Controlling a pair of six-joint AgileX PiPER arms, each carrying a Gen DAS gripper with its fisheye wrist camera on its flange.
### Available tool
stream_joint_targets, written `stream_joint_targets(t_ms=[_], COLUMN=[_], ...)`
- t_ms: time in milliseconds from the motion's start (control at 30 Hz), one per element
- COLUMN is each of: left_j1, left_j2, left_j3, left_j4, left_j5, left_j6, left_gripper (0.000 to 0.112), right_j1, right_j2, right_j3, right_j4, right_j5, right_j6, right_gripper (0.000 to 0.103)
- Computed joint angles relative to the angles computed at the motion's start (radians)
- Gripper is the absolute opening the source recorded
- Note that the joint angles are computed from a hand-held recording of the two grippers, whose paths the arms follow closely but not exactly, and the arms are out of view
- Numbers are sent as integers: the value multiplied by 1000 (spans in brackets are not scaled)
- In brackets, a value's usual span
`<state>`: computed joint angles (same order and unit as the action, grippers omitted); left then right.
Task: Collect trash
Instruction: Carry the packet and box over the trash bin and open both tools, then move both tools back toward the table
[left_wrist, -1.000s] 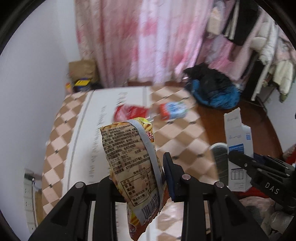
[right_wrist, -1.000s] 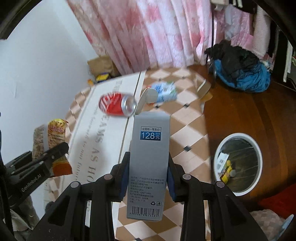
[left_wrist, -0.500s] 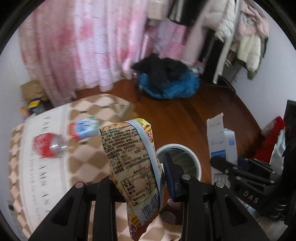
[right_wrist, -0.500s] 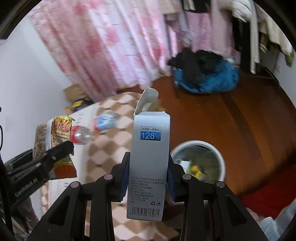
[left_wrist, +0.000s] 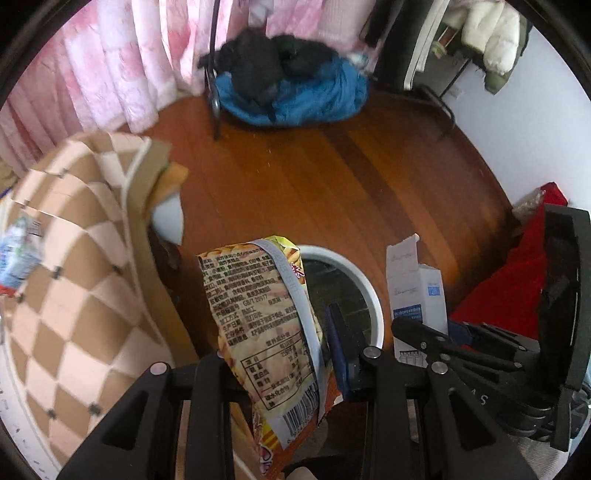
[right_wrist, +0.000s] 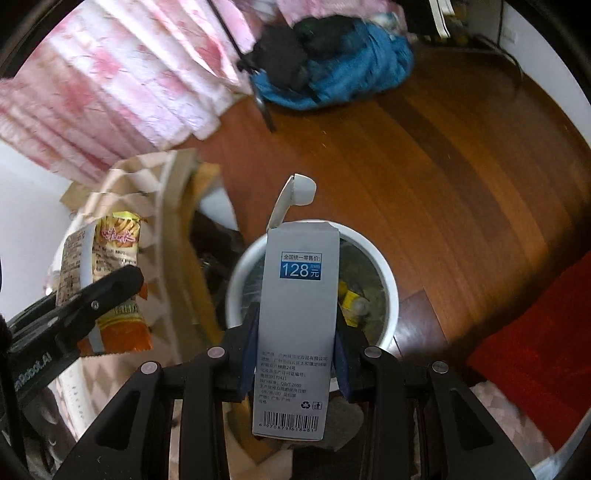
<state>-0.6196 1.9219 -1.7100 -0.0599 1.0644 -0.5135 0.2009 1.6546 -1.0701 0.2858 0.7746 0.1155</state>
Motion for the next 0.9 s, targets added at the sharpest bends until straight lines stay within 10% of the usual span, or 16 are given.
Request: stream_joint_targets(t_ms=[233,400,467,567,733,900], left_j1=[8,7,2,-7,-29,-47], left_j2=[54,54,49,36,-12,-76], left_j3=[-21,-21,-16,-10,25,52], left_j4=[-39,-16,0,29,93,147], left_j5=[6,12,12,24,52,91], left_j6=[9,-7,-19,-40,-79,-113], left_gripper=[32,67,68,99,102,103], right_j1=[-45,-52,-49,-34,-9,37], right_j2=[134,166,168,157,120,42], right_j3=[-12,-14,-14,-13,-7,-3], right_j4=[50,39,18,-23,-105,-245], right_j5=[-58,-64,-67,-61,-16,75], right_j6=[-67,-55,-34,5,97,245], right_gripper=[37,39,50,71,103,103])
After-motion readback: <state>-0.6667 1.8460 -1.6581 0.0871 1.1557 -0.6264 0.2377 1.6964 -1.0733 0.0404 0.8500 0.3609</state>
